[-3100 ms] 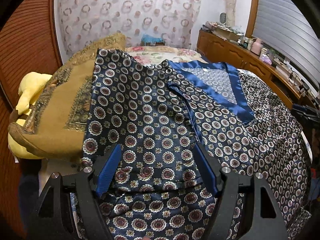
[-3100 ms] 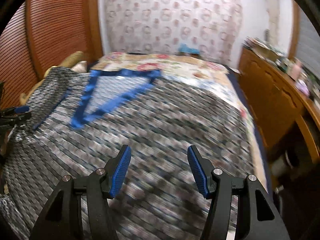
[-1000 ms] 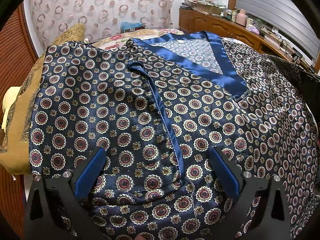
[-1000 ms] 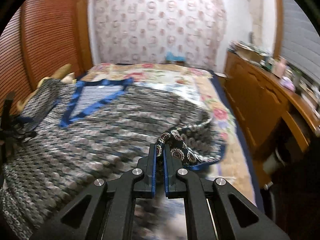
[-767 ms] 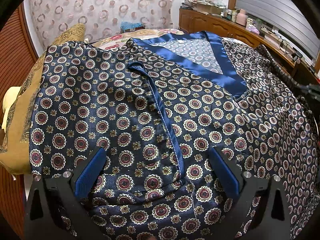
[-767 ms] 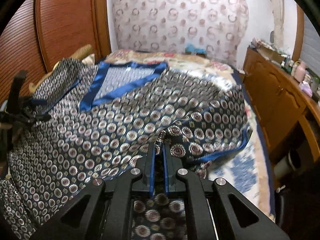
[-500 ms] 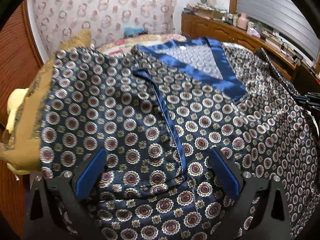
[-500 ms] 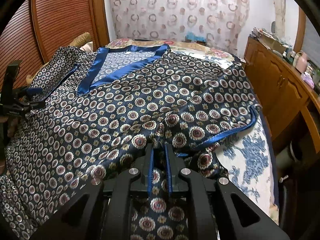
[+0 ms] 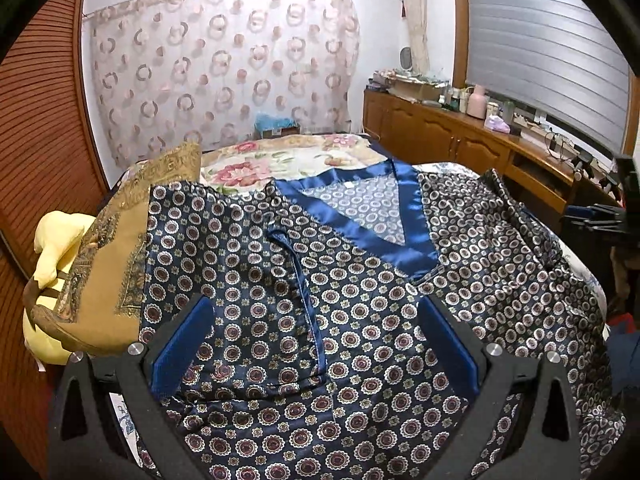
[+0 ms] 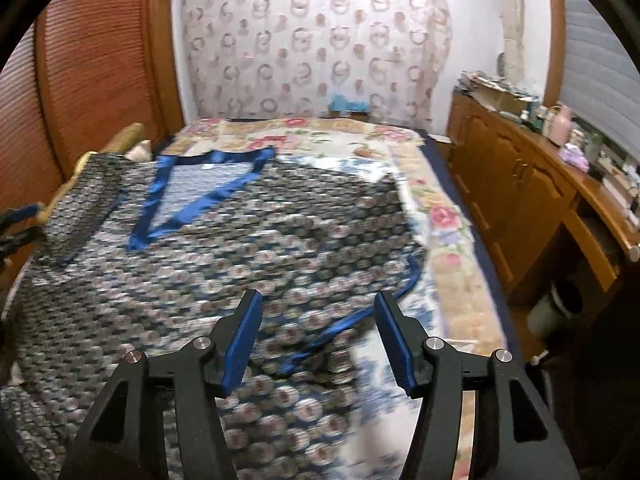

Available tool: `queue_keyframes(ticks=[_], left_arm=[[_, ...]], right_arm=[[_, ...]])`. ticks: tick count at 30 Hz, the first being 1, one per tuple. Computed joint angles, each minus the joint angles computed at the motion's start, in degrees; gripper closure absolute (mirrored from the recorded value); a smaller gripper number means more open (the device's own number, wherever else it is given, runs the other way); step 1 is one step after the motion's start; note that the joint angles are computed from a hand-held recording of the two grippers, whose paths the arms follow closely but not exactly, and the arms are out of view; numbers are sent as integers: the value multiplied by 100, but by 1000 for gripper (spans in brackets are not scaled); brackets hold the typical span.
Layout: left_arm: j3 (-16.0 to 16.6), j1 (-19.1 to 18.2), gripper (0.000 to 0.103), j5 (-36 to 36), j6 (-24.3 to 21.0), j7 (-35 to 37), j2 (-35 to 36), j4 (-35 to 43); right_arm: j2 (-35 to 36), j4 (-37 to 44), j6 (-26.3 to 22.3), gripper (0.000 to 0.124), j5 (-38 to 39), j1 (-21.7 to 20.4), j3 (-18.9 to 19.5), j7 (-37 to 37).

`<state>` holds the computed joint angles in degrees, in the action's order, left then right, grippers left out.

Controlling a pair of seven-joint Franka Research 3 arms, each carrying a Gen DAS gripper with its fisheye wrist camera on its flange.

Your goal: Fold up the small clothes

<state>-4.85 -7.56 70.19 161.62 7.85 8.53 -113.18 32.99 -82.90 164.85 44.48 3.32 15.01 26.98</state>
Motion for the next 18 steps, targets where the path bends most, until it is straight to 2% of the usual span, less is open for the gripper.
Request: queue_keyframes(ticks=[2,6,8,9,12,14,15,17,18], left_arm=[[4,-5,0,54,13,-52,-26,-13],[-2,7,0,41,31,-93,-18,-13],[-5,16,0,-22,51,-48,5,-14],[-5,17,0,-53,62,-25,15,-18],[-1,5,0,-119,70,27,39,-26],[9,-2,0,-150,82,40,59,-20],[13,-7,0,-162,90,33,65,-25],[21,-15,0,-182,102,31,68,-36],[24,-20,0,-185,101,33,71,-38]], right_arm=[[233,299,-95,64,-383,269,-364,528],[971,1375,-774,64,-1211,573,-851,1737],[1329,1958,-1231,64,-1451,547,-876,2213],[1515,2325,-1445,64,-1662,410,-725,2402],[1778,2799,-1818,76,-1720,448,-751,2554],[1780,2778,-1658,86,-1904,525,-812,2573],[1823,2850,-1654,90,-1991,551,-826,2588],[1922,3050,-1749,106,-2092,552,-801,2613],[1953,3109,-1737,109,-2137,568,-804,2629]])
